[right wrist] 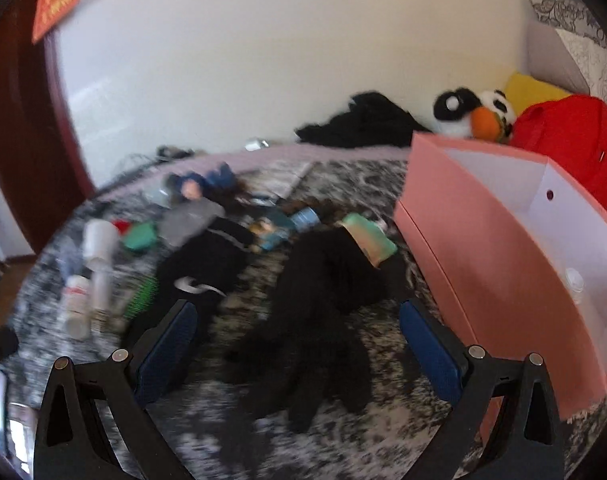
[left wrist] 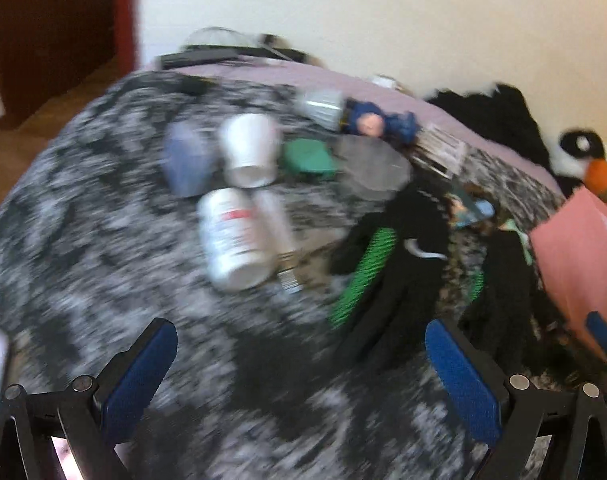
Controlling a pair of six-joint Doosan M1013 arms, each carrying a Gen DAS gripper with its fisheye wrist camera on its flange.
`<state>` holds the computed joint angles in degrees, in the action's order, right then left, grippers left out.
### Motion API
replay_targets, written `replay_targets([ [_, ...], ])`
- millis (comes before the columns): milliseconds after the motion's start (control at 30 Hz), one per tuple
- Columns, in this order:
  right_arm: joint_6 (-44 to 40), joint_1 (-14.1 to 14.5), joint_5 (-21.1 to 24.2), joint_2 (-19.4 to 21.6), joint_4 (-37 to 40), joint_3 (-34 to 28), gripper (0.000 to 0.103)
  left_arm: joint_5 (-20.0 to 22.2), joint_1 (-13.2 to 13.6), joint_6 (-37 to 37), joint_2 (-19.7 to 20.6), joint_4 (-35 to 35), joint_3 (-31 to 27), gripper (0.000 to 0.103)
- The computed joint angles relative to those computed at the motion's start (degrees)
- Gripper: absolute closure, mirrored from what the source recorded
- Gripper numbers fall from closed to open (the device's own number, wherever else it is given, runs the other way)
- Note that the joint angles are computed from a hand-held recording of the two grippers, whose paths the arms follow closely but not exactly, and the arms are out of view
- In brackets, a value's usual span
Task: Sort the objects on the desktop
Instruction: 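Move both tools back over the black gloves on the bed, then grasp the green-mesh black glove with the left tool while the right tool grasps the other black glove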
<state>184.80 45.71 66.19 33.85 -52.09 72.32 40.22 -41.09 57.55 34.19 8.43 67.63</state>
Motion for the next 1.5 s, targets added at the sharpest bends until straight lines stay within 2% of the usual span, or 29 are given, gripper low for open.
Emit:
replay_targets([
  [133,-0.4,-1.6,0.1,0.2,2.9,1.2,0.000,5.2,-1.3,7.7,5.8,-3.0,-8.7,0.001],
  [333,-1.5,-3.7,-3.0,0.1,6.4,2.9,0.000,13.6,-1.6,11.3,14.1,-8.0,-20.9,0.001],
  [433,-3.8,-4.3,-3.6,0.5,7.5,2.8,0.001,17.6,-2.1,12.5,17.2,-6.7,-25.3,0.001],
  [633,-8.3,-5.5,-5.6,1.5,10.9,1.9,0.002,20.2,-2.5,12.1,19.4,-3.4,-28.2,0.001],
  [867,-10.2,-6.0,-7.7,1.9,13.0,1.6,0.009,19.5,-3.0,10.6,19.3,-0.1,-27.6,0.001],
  [1067,-12.6,-5.8,-8.6,2.2,13.3,1.2,0.026,19.4,-3.3,9.5,19.7,2.7,-27.8,0.001],
  [1167,-13.7,-5.7,-9.7,2.2,13.5,1.2,0.038,19.5,-3.4,9.4,19.9,3.4,-28.0,0.002],
  [1267,-14.3,-5.7,-10.6,2.0,13.7,1.3,0.046,21.3,-3.4,9.9,20.3,2.9,-29.1,0.013],
  [1300,-14.3,-5.7,-11.3,1.9,13.9,1.5,0.049,21.6,-3.5,10.2,20.2,3.0,-29.1,0.026],
  [1333,-14.2,-5.8,-11.8,1.8,14.1,1.7,0.053,21.8,-3.5,10.3,20.1,3.2,-29.2,0.045],
  [1367,-14.1,-5.8,-12.5,1.6,14.2,1.9,0.054,22.1,-3.7,10.1,20.0,4.1,-29.2,0.055],
  [1400,-14.1,-5.9,-13.0,1.5,14.4,2.1,0.058,22.3,-3.8,10.0,19.9,4.3,-29.2,0.076],
  [1500,-14.3,-5.8,-13.8,1.3,14.5,2.3,0.064,23.2,-3.9,9.5,19.9,4.2,-29.3,0.083],
])
